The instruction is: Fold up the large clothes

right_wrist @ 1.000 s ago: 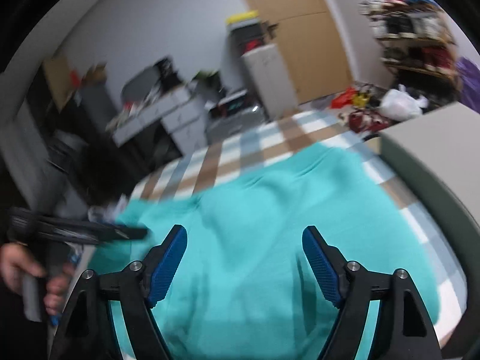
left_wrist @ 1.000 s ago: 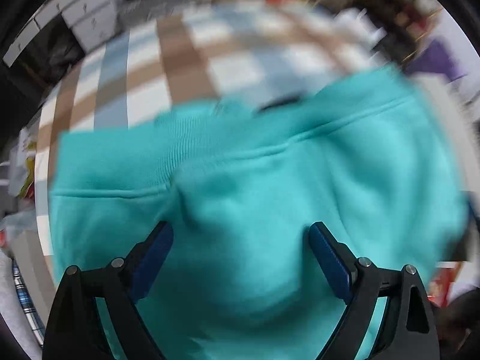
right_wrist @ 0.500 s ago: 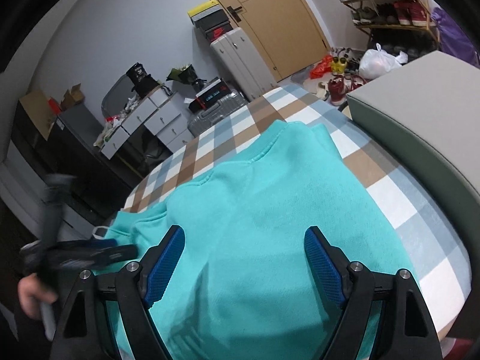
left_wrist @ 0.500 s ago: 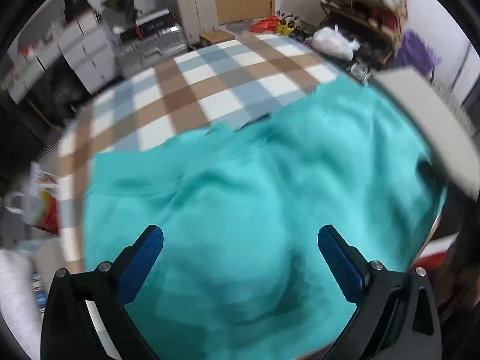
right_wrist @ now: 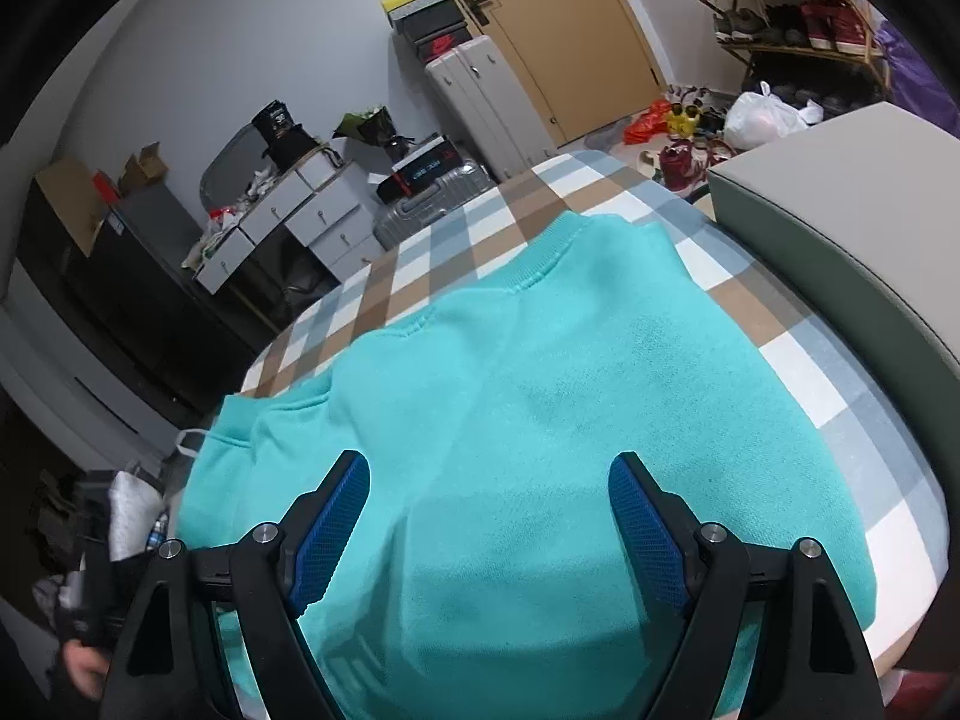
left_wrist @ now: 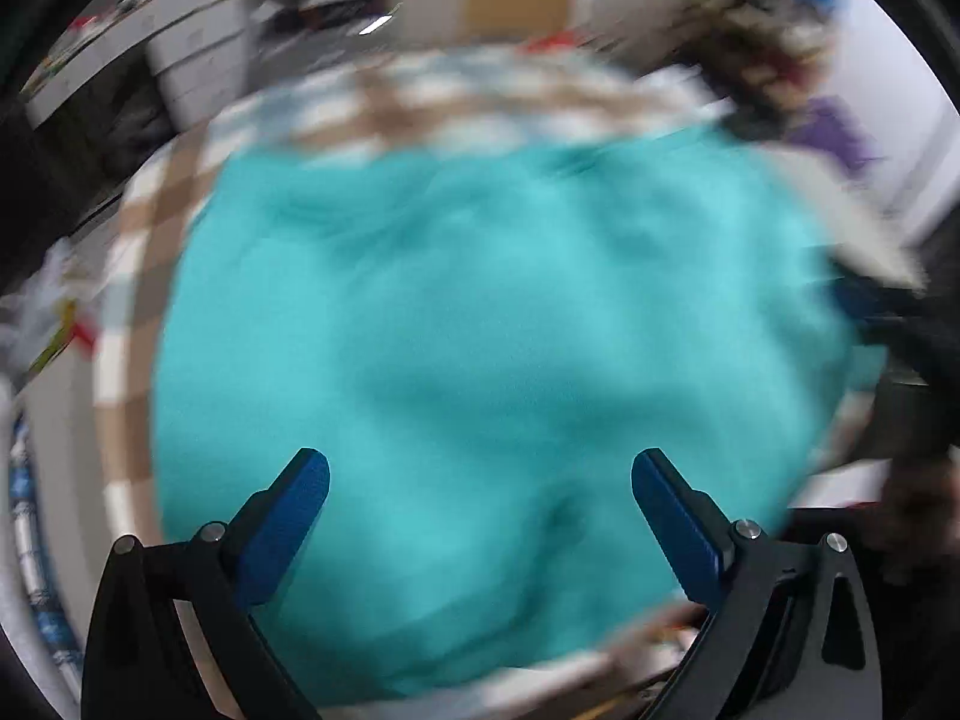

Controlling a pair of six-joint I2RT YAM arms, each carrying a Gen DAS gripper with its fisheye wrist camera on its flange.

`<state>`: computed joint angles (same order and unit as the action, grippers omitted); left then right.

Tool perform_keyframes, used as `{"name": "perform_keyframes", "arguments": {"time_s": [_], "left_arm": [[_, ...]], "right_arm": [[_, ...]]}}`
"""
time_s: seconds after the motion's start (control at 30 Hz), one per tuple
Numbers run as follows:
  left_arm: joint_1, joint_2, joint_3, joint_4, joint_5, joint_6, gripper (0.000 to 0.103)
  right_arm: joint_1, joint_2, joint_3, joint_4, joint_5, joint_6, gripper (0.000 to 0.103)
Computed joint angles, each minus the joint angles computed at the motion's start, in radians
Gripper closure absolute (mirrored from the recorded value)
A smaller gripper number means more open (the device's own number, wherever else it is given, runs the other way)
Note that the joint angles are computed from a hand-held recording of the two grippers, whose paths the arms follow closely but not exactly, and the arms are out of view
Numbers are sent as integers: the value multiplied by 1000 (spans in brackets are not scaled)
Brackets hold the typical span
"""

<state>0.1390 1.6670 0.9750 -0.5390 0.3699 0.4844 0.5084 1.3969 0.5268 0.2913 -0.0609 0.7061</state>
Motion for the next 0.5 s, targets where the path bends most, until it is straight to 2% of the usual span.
{"name": "perform_keyframes", "arguments": {"time_s": [0.03, 0.1, 0.17, 0.2, 0.23, 0.27, 0.33, 0.37, 0.43, 0.47, 0.5], "left_arm": [[-29, -50, -31, 10, 5, -5, 4], [-86, -49, -51, 40, -21, -44, 4], [-121, 36, -11, 39, 0, -98, 4], [-140, 120, 28, 28, 23, -141, 4], [-145, 191, 59, 31, 37, -141, 3], [-156, 226, 57, 59, 15, -128, 1], [-196, 179, -48, 210, -65, -150, 1], [-217, 161, -65, 220, -103, -164, 1], [-229, 161, -33, 163, -123, -169, 1], [-224, 164, -1, 107, -118, -173, 1], [-217, 162, 55, 2, -111, -185, 1]], "right_arm": [[-4, -5, -7, 7, -3, 11, 20], [-10, -9, -13, 10, -1, 23, 20], [-10, -14, -13, 2, 12, 26, 20], [-6, -19, -13, -6, 20, 26, 20], [-4, -27, -15, -13, 29, 25, 20], [-1, -40, -21, -19, 42, 27, 20], [-6, -62, -40, -18, 55, 40, 20], [-11, -74, -52, -14, 58, 50, 20], [-21, -89, -67, -11, 60, 61, 20], [-29, -91, -69, -13, 54, 60, 20], [-33, -91, -68, -18, 51, 56, 20]]}}
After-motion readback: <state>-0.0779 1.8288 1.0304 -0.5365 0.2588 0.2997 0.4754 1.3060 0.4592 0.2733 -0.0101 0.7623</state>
